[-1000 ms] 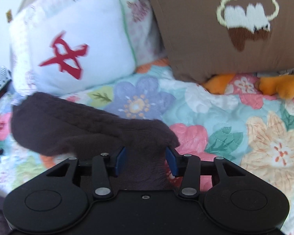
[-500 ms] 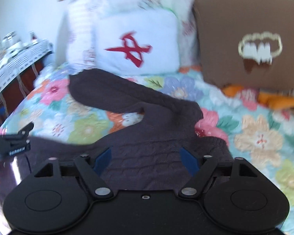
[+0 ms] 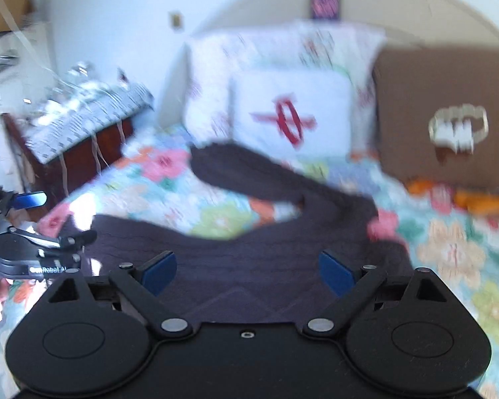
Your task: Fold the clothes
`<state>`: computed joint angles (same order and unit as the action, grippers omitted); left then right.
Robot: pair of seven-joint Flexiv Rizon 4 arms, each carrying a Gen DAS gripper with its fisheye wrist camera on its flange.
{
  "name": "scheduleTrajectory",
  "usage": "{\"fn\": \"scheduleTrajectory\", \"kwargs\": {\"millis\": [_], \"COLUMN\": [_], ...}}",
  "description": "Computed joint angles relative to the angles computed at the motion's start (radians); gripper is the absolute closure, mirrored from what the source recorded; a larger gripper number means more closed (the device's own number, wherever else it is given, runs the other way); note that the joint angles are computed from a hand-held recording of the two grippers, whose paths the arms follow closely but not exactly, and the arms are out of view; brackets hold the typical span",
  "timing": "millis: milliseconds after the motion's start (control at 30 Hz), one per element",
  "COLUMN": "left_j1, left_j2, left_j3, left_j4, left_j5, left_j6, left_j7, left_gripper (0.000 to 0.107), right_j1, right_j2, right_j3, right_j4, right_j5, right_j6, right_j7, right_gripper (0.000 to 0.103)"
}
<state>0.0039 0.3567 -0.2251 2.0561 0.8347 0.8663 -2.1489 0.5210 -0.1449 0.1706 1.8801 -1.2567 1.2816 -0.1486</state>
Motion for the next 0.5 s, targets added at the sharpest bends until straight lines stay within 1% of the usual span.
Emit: {"fn": "scheduleTrajectory", "kwargs": {"millis": [33, 67, 133, 167, 233, 267, 300, 333, 367, 400, 467, 500], "left_j1": [-0.009, -0.019, -0.034, -0.038, -0.014, 0.024, 0.07, 0.103, 0.118, 0.123, 0.134, 0.137], "left_j2": [0.033, 0.066, 0.127, 0.157, 0.222, 0.261, 0.305, 0.341, 0.368, 0.389, 0.42, 0.436], "left_j3": [0.006, 0.026, 0.086, 0.12, 0.144, 0.123, 0.09, 0.074, 0.082, 0.104, 0.149, 0.17], "left_j4": [0.014, 0.031, 0.063, 0.078, 0.101, 0.109, 0.118, 0.129, 0.139, 0.146, 0.148, 0.154], "left_j5": [-0.006, -0.035, -0.153, -0.22, -0.281, -0.256, -0.212, -0.18, -0.17, -0.185, -0.247, -0.271], "left_j6": [-0.029, -0.048, -0.087, -0.11, -0.166, -0.198, -0.229, -0.245, -0.25, -0.26, -0.308, -0.321], "left_j7": [0.029, 0.061, 0.118, 0.137, 0.141, 0.125, 0.106, 0.108, 0.13, 0.161, 0.219, 0.245], "left_gripper": [0.007, 0.007, 0.007, 0.007, 0.007, 0.007, 0.007, 0.006, 0.005, 0.005, 0.005, 0.005], "right_j1": [0.01, 0.008, 0.022, 0.028, 0.04, 0.037, 0.033, 0.032, 0.031, 0.031, 0.026, 0.018], "right_j2": [0.015, 0.021, 0.031, 0.034, 0.038, 0.038, 0.037, 0.038, 0.039, 0.04, 0.038, 0.034], "right_j3": [-0.014, 0.005, 0.034, 0.046, 0.066, 0.079, 0.097, 0.11, 0.124, 0.142, 0.191, 0.226], "right_j4": [0.01, 0.011, 0.008, 0.003, -0.009, -0.011, -0.013, -0.014, -0.015, -0.02, -0.039, -0.056], "right_j5": [-0.063, -0.062, -0.006, 0.035, 0.123, 0.208, 0.322, 0.419, 0.519, 0.629, 0.874, 1.01], "right_j6": [-0.007, -0.037, -0.107, -0.125, -0.154, -0.117, -0.075, -0.038, -0.006, 0.02, 0.064, 0.085], "right_j7": [0.023, -0.014, -0.131, -0.175, -0.255, -0.327, -0.421, -0.478, -0.529, -0.59, -0.743, -0.838], "right_gripper": [0.002, 0.002, 0.002, 0.002, 0.002, 0.002, 0.003, 0.004, 0.003, 0.003, 0.003, 0.003]}}
